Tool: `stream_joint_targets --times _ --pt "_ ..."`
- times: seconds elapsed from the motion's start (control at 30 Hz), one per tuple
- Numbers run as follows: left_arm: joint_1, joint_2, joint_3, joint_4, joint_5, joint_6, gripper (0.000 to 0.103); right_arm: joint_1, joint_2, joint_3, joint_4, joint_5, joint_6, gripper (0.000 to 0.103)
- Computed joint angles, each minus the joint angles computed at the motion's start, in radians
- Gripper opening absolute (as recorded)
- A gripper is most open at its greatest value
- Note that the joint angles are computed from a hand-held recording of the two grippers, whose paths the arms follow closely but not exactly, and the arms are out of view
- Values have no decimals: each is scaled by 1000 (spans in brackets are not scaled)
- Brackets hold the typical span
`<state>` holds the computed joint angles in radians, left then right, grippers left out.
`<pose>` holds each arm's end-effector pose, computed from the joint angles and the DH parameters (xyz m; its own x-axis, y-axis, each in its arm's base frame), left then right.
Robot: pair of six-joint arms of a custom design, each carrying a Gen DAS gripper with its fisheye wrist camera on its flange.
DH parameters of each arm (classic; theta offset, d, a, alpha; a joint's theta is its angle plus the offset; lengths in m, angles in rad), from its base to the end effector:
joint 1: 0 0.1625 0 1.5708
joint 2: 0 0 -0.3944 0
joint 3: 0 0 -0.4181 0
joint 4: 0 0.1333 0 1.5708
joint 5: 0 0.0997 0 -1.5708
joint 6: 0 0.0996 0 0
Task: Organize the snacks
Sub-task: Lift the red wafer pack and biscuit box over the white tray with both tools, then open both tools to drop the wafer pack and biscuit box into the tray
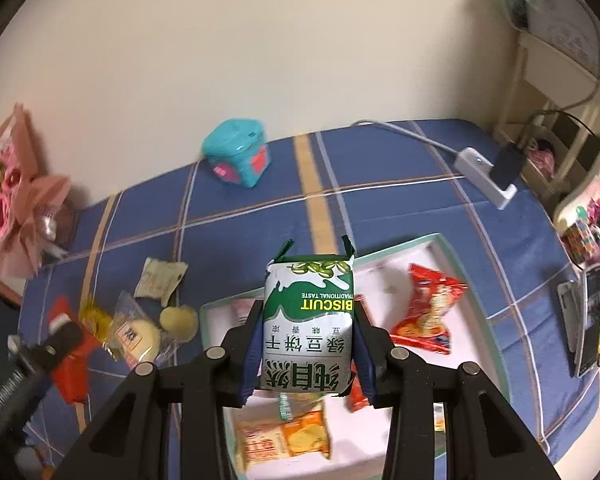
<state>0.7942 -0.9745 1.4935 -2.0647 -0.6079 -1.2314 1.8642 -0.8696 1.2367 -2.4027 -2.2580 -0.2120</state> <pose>-0.3251 -0.6377 0.2221 -0.7915 -0.5342 -0.2969 -0.1373 0.6287 -0.7654 0.2893 -0.7152 0.2897 -0.7494 -0.1325 0.6487 -0.4257 0.8468 -0.3189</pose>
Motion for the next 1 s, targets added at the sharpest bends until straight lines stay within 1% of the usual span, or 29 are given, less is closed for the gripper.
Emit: stream_joint_targets --times 0.2,0.4,0.57,0.67,0.77,0.87,1.0 --pt "-7 115 -94 -44 -72 113 70 -23 -26 -16 -6 -6 4 42" --pt "-13 187 -168 -19 -98 159 70 -41 -49 -20 -21 1 17 42" --pt "-11 233 -213 -24 -140 200 70 -50 -55 -25 -16 3 17 42" --pt "-8 261 -243 -4 -161 207 70 -59 -48 -37 16 -4 15 42" --pt "-1 286 -268 10 -187 213 70 -73 -39 -50 64 -10 42 42" --pt "3 309 -290 27 -210 220 71 -84 -38 -52 83 -9 58 42" --pt "4 339 -320 60 -221 226 71 -96 -32 -57 114 -12 66 42"
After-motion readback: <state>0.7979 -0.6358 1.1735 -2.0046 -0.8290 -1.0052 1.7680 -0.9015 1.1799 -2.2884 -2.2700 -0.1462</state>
